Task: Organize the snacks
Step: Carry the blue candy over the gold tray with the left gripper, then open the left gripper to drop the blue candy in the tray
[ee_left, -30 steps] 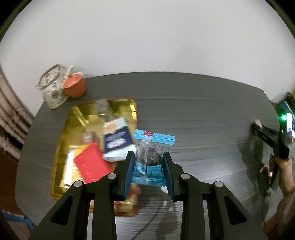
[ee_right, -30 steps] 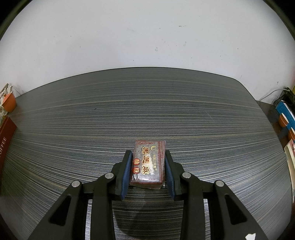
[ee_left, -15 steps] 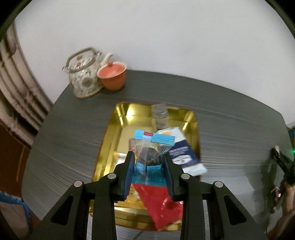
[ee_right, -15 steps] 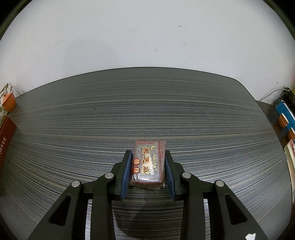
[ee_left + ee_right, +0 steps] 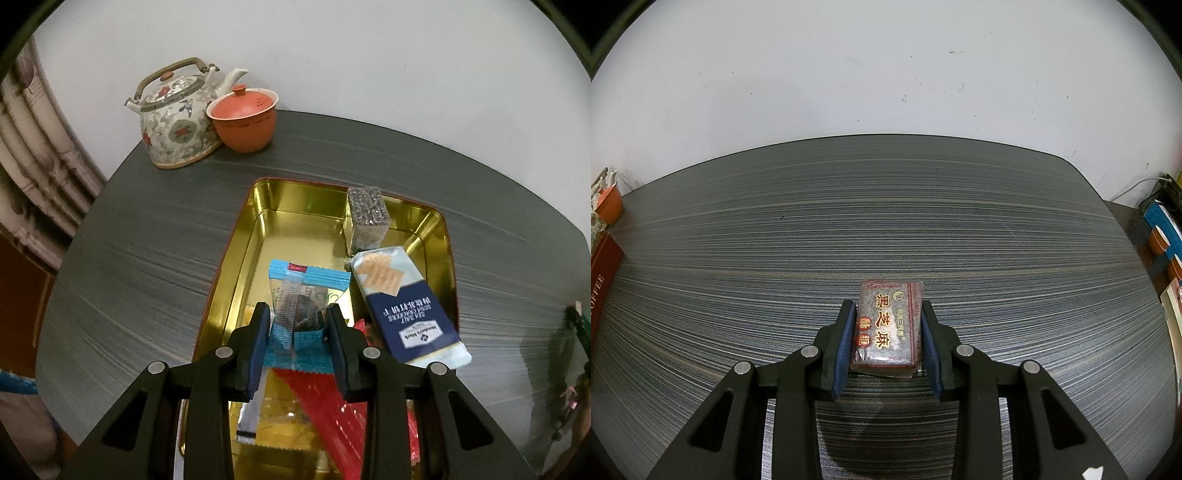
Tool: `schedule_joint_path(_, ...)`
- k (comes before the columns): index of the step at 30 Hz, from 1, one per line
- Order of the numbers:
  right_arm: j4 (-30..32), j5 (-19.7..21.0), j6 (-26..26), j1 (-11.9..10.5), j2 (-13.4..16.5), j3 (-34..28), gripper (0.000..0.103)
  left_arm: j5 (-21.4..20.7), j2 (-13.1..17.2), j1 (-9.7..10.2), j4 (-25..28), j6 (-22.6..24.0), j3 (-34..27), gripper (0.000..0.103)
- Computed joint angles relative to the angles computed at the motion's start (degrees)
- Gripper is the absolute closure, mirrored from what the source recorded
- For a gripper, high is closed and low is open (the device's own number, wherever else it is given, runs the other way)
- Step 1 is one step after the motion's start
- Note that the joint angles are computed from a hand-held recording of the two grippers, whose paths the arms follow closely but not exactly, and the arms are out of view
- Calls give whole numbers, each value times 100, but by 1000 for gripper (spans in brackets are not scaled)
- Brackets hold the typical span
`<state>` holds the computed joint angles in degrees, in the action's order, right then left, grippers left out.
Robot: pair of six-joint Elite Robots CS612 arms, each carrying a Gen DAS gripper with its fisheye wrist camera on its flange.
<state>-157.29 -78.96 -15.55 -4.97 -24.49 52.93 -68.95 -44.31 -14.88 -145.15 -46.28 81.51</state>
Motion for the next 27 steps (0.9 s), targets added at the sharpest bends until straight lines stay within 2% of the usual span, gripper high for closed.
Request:
schedule_joint_path(15, 4, 0, 0, 0, -1, -1, 71, 103, 92, -9, 273, -41, -118, 69)
schedule_joint_path(21, 1, -4, 2, 2, -2, 3, 71, 374, 26, -73, 232, 70, -50, 47)
schedule_joint_path(27, 3, -4, -2, 0, -2, 1, 71, 823, -106, -212, 174, 239, 81, 43)
